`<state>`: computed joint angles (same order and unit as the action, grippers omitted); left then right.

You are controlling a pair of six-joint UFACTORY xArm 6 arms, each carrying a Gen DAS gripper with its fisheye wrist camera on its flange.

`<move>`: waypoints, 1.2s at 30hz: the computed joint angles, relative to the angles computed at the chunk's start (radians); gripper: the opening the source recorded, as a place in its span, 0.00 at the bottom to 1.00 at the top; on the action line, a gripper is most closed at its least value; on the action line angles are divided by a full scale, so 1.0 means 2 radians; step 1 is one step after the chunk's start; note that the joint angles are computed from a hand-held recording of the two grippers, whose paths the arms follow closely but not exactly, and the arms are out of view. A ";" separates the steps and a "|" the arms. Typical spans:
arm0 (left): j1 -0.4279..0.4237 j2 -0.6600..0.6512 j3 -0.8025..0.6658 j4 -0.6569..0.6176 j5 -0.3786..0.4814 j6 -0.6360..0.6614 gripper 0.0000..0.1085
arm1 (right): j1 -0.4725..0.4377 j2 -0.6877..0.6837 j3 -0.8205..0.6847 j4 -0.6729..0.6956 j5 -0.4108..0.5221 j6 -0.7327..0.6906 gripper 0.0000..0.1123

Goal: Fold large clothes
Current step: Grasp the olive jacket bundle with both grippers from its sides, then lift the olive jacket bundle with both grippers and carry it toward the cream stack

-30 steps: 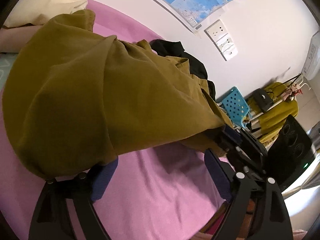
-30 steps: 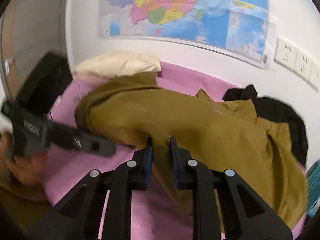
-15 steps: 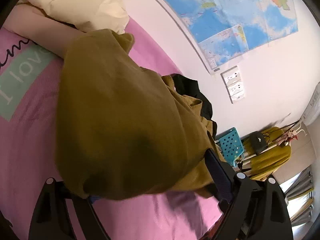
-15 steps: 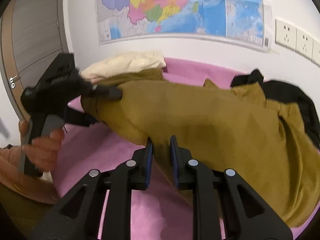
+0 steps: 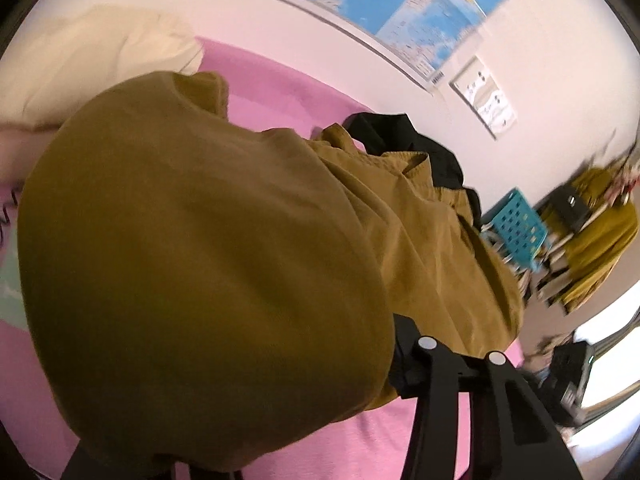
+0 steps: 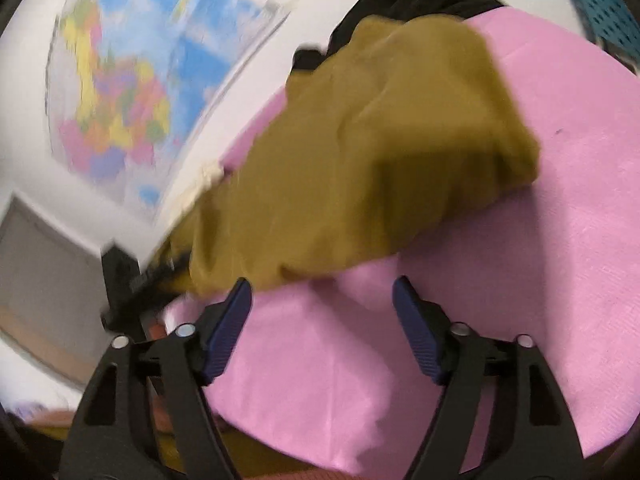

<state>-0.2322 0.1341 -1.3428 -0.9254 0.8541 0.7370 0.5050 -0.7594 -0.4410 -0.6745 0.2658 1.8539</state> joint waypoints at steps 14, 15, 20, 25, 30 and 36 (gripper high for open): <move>-0.014 -0.010 0.010 0.028 -0.024 0.015 0.43 | 0.007 0.105 -0.112 -0.116 0.151 0.111 0.84; -0.014 -0.010 0.010 0.029 -0.024 0.016 0.43 | 0.008 0.114 -0.119 -0.125 0.156 0.116 0.85; -0.012 -0.001 0.002 0.028 -0.015 0.021 0.44 | -0.003 0.142 -0.140 -0.169 0.154 0.151 0.85; -0.011 0.004 0.000 0.030 -0.019 0.026 0.50 | -0.020 0.151 -0.145 -0.196 0.127 0.167 0.56; -0.008 0.018 -0.010 0.033 -0.013 0.023 0.62 | -0.059 0.148 -0.124 -0.195 0.045 0.178 0.58; 0.002 0.049 -0.044 0.009 0.021 0.019 0.76 | -0.070 0.166 -0.137 -0.178 0.031 0.150 0.60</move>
